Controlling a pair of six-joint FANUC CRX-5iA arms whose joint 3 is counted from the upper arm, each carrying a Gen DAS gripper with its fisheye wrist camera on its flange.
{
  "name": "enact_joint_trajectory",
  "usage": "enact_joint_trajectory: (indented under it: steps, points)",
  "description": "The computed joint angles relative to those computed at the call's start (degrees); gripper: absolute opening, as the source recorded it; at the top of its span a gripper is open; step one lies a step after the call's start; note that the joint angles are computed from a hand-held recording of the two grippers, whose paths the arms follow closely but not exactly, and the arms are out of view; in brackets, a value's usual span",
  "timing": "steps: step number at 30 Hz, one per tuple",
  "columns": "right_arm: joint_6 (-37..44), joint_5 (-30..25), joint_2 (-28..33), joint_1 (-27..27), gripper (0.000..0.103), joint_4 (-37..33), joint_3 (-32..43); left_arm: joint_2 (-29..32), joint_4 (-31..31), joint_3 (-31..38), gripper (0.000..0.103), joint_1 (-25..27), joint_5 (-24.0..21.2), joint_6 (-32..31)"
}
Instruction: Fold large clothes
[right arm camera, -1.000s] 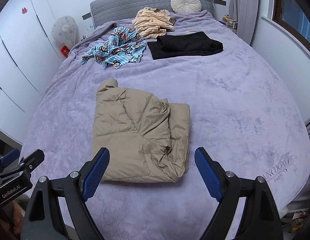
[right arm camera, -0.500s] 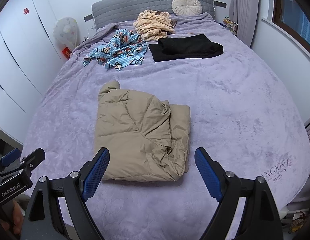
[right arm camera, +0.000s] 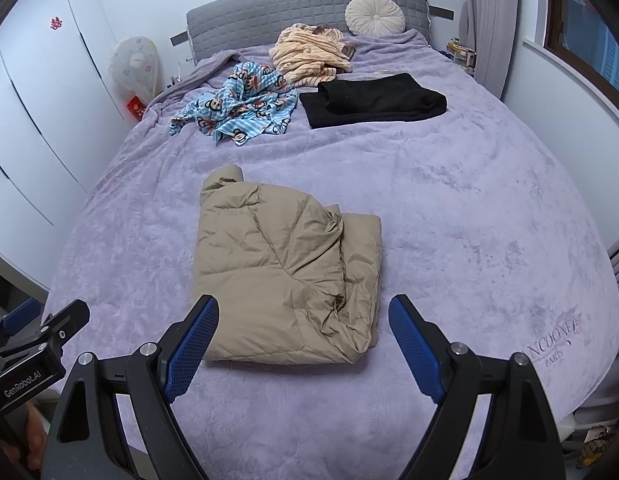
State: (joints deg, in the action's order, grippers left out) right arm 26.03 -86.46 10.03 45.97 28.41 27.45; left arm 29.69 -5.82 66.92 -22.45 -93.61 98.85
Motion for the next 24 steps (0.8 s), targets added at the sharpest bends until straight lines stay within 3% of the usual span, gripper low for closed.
enact_joint_trajectory:
  steps: [24]
  points:
    - [-0.02, -0.18, 0.36, 0.14, 0.089, -0.02, 0.63, 0.83, -0.38, 1.97, 0.103, 0.05, -0.83, -0.14]
